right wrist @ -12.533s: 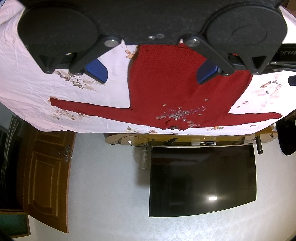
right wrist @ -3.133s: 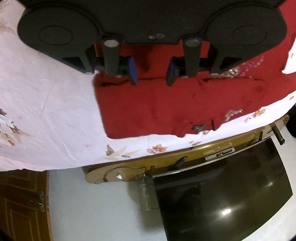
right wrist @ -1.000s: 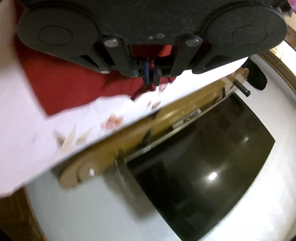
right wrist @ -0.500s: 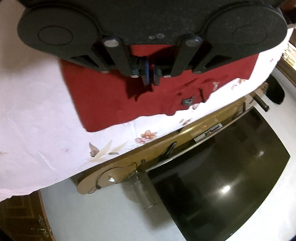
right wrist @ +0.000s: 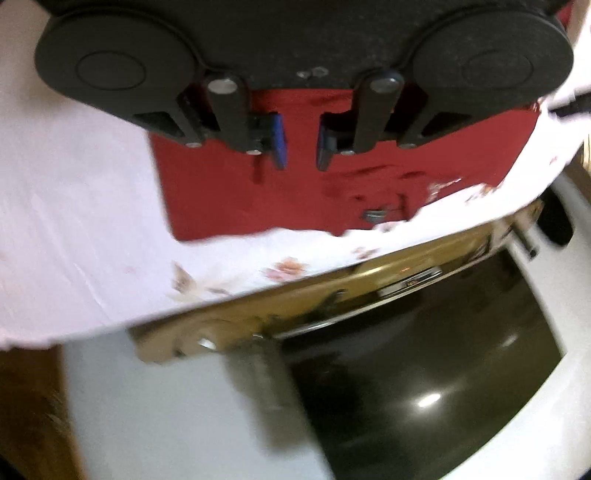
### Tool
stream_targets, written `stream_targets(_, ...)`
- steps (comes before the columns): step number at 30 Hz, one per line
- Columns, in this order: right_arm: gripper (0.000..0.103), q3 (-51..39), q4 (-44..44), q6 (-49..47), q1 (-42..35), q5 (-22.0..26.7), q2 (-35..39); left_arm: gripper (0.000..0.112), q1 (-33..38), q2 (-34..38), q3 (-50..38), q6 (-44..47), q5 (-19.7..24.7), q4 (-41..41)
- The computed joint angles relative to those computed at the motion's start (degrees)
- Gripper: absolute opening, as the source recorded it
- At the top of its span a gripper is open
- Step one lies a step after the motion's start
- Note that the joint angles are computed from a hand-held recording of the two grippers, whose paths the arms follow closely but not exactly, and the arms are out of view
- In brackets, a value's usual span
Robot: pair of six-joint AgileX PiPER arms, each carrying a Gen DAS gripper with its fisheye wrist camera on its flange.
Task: Fold small clothes
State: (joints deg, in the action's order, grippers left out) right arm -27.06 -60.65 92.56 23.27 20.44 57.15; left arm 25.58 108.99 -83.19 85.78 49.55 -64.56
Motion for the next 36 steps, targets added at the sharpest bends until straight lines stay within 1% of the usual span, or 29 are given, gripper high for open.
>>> stream_targets(1,0.017,-1.4,0.1,-1.5,-1.1,-2.9,2.7,0.049,-2.1,0.8,-1.6,-1.0,-0.4,0.0)
stream_targets(2,0.017,-2.7,-1.3,-0.9,-1.3,-4.7,5.4,0.049,-3.9,1.7,-3.1,-1.6,-0.3,-0.2)
stream_targets(3,0.017,-4.4,-5.0,1.9,-0.7,-5.5,8.8,0.049,-6.0,3.1,-4.8,-2.2,-0.1,-0.5)
stream_targets(5,0.017,-7.4,-10.6,5.7,-0.7,-8.0,14.8,0.049,-10.3,6.3,-8.5,-4.3,-1.7,0.4)
stream_targets(7,0.016,-10.0,-12.8,6.8,-0.8,-10.1,19.5,0.049,-13.9,10.6,-13.4,-8.4,-3.7,3.5)
stream_targets(8,0.016,-11.3,-12.2,4.9,-0.9,-10.8,21.5,0.049,-15.3,13.0,-16.1,-11.8,-5.1,7.0)
stream_targets(9,0.014,-12.3,-10.3,1.9,-0.7,-10.4,23.0,0.049,-16.2,15.1,-18.2,-14.4,-6.9,9.9)
stream_targets(10,0.012,-13.0,-10.2,1.2,-0.3,-8.5,24.2,0.049,-16.2,16.7,-19.3,-14.8,-7.8,10.5)
stream_targets(11,0.011,-13.2,-11.0,2.7,-0.5,-5.8,25.0,0.049,-15.1,17.9,-20.5,-14.2,-6.4,8.8)
stream_targets(12,0.009,-12.3,-13.2,6.6,-2.0,-4.7,24.8,0.049,-14.4,18.5,-21.6,-15.0,-5.3,8.5)
stream_targets(13,0.007,-11.1,-14.7,9.1,-3.7,-5.1,24.0,0.049,-13.8,18.3,-21.8,-14.9,-5.0,8.4)
stream_targets(15,0.006,-9.2,-13.1,7.1,-6.9,-7.5,21.9,0.049,-13.4,16.5,-19.4,-12.3,-6.2,6.4)
stream_targets(16,0.008,-9.0,-11.3,4.9,-6.9,-7.5,21.3,0.049,-13.4,15.9,-19.2,-12.1,-6.3,5.9)
stream_targets(17,0.014,-9.2,-11.6,5.0,-6.0,-6.5,20.9,0.049,-13.2,15.1,-18.6,-10.7,-5.8,3.6)
stream_targets(18,0.019,-9.3,-13.8,7.4,-4.6,-5.1,20.4,0.049,-13.2,14.4,-18.1,-9.8,-5.0,1.8)
stream_targets(19,0.021,-9.4,-18.2,12.0,-3.3,-4.3,20.1,0.049,-13.7,13.8,-17.7,-8.7,-4.7,0.3)
stream_targets(21,0.021,-11.3,-22.3,16.3,-1.2,-4.8,21.7,0.049,-15.6,12.9,-16.4,-6.8,-4.3,-0.8)
stream_targets(23,0.021,-14.8,-21.0,14.2,0.5,-6.6,25.7,0.049,-18.1,13.2,-16.4,-8.2,-5.7,3.3)
stream_targets(24,0.021,-16.2,-17.7,10.4,0.7,-7.7,27.4,0.049,-19.3,13.8,-16.6,-9.9,-6.6,6.6)
stream_targets(25,0.02,-17.9,-15.0,6.9,1.6,-7.3,29.5,0.049,-20.3,14.4,-15.7,-10.2,-9.0,8.6)
stream_targets(26,0.018,-19.0,-14.5,5.3,3.0,-4.6,31.3,0.049,-20.1,14.9,-14.8,-8.7,-10.0,8.4)
stream_targets(27,0.017,-19.0,-16.0,5.9,3.1,-3.1,32.2,0.049,-19.2,15.3,-15.2,-8.9,-8.8,6.6)
stream_targets(28,0.017,-18.4,-18.1,8.7,1.7,-3.9,31.9,0.049,-18.4,15.8,-16.5,-11.3,-7.5,7.2)
stream_targets(29,0.018,-17.6,-17.9,10.5,0.0,-3.8,30.8,0.049,-18.0,15.4,-16.4,-12.1,-8.3,7.5)
stream_targets(30,0.019,-16.6,-17.6,11.0,-0.4,-1.3,29.6,0.049,-17.8,14.9,-15.7,-11.8,-9.8,7.8)
stream_targets(31,0.02,-16.0,-16.0,9.3,-1.2,1.2,29.2,0.049,-17.3,14.6,-15.9,-12.4,-9.0,8.2)
stream_targets(32,0.015,-15.3,-13.1,6.3,-2.6,1.4,28.6,0.049,-17.0,14.2,-15.6,-12.3,-8.7,7.5)
stream_targets(34,0.016,-13.1,-11.0,4.7,-5.8,-2.8,25.7,0.049,-17.0,12.7,-14.1,-11.2,-8.3,5.4)
stream_targets(36,0.022,-11.9,-16.8,9.5,-4.9,-2.0,23.4,0.049,-17.8,10.6,-11.9,-8.5,-7.6,1.9)
